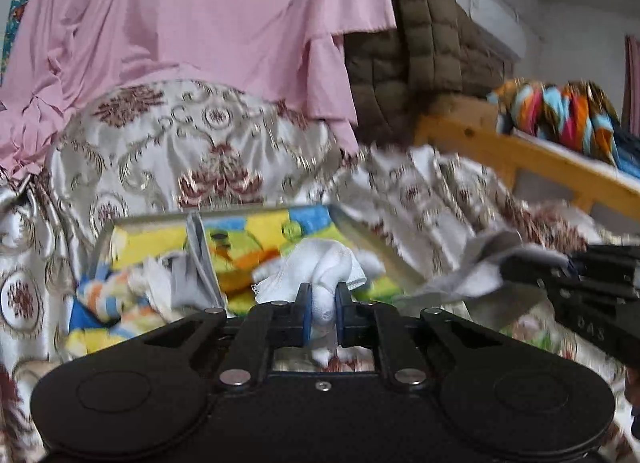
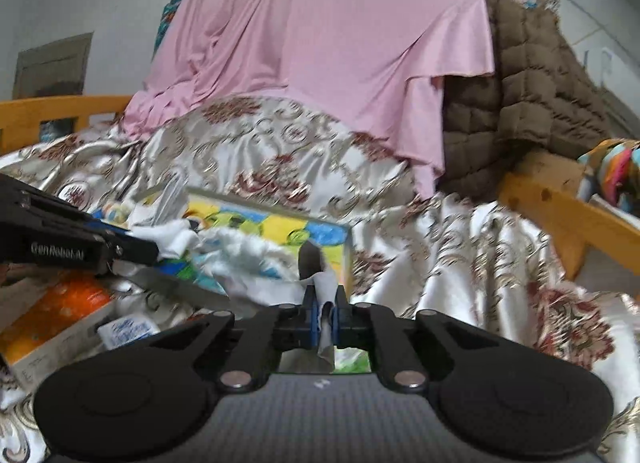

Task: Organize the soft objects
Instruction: 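Carry the white and grey cloths over the frog tray with both tools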

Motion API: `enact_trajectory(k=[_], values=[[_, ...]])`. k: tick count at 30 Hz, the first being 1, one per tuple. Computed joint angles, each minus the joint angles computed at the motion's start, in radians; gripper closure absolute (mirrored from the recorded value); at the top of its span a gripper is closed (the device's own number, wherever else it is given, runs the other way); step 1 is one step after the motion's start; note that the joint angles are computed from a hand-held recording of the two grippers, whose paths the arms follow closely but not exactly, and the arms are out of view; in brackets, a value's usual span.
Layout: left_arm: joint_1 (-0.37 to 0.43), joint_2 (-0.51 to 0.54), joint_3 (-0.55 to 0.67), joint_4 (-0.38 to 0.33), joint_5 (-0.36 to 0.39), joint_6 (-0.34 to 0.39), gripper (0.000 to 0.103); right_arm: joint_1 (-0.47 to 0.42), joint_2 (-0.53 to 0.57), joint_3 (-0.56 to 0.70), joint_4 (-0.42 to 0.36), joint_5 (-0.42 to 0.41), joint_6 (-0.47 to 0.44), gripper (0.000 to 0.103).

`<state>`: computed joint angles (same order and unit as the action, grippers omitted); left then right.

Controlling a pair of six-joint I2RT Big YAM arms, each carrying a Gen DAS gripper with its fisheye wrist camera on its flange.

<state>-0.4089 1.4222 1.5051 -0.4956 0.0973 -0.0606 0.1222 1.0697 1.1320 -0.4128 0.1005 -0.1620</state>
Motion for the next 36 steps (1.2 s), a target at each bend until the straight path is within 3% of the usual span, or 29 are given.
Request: enact_trajectory(k=[3, 8, 19, 24, 28, 30, 36], values=[[0.018, 0.041, 0.063, 0.006, 0.014, -0.051, 0.091, -0.015, 0.012, 0.027, -0.003, -0.004, 0.019, 0.096], [0.070, 0.123, 0.173, -0.044, 0.112, -0.162, 0.091, -0.030, 0.104, 0.164, -0.033, -0.004, 0.013, 0.096], [0.163, 0.218, 0.250, -0.019, 0.189, -0.363, 0.091, -0.004, 0.412, 0.570, -0.208, 0.031, 0.121, 0.096], [0.166, 0.243, 0.266, -0.036, 0.223, -0.372, 0.090, 0.029, 0.510, 0.677, -0.305, 0.053, 0.192, 0.096], [0.159, 0.262, 0.290, -0.088, 0.235, -0.332, 0.090, 0.050, 0.559, 0.716, -0.370, 0.042, 0.223, 0.096], [0.157, 0.274, 0.306, -0.128, 0.226, -0.310, 0.090, 0.059, 0.561, 0.708, -0.382, 0.039, 0.225, 0.096], [0.161, 0.279, 0.303, -0.145, 0.234, -0.316, 0.090, 0.069, 0.556, 0.688, -0.390, 0.034, 0.225, 0.096]])
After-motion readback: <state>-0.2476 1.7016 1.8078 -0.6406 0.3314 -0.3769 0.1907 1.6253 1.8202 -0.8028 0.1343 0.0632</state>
